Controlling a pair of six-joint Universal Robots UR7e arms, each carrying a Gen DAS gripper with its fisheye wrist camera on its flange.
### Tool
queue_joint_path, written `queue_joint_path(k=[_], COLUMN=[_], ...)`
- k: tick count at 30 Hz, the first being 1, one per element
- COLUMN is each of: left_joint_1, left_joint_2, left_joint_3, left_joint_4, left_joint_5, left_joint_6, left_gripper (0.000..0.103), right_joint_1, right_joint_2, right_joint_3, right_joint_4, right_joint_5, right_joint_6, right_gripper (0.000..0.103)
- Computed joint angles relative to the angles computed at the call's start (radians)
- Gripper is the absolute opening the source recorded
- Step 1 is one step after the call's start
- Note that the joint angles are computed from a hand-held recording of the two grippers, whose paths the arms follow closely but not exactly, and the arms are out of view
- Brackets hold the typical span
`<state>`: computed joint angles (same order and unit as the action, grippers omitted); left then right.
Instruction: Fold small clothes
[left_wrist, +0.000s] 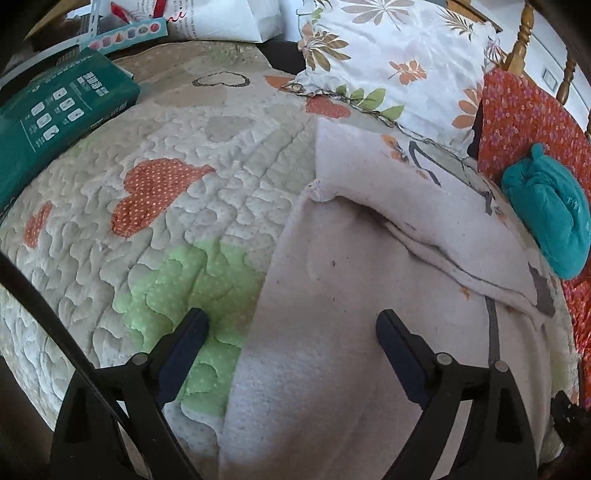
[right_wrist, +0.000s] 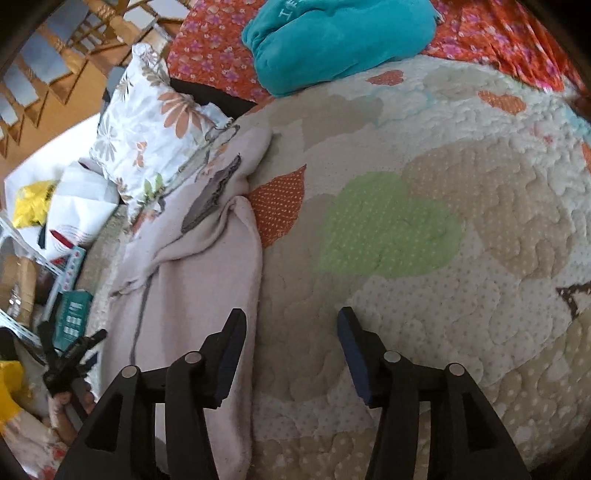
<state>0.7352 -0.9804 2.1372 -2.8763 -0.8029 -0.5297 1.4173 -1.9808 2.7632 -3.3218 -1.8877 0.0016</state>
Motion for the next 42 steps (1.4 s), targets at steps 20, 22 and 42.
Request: queue_joint_path(k=[20, 22, 42], left_joint_1=[-0.002, 0.000, 0.092], left_joint_2=[-0.047, -0.076, -0.162], left_joint_3=[0.024, 0.040, 0.090], left_joint_4=[0.018, 0.026, 0.005], left_joint_5=[-0.089, -0.113, -0.447], left_joint_6=[0.065, 0.074, 0.019], left_gripper=[0.064, 0.060, 0.041], right_joint_1=[0.052, 0.020, -0.102], right_joint_2=[0.034, 0.005, 0.007], right_joint_3=[-0.013, -0.009, -0.014], right_joint_4=[0.007, 0.047, 0.306], right_joint_5=[-0.049, 0.031, 0.497], right_joint_6=[-0.019, -0.030, -0.104], right_gripper=[0.061, 0.062, 0.062])
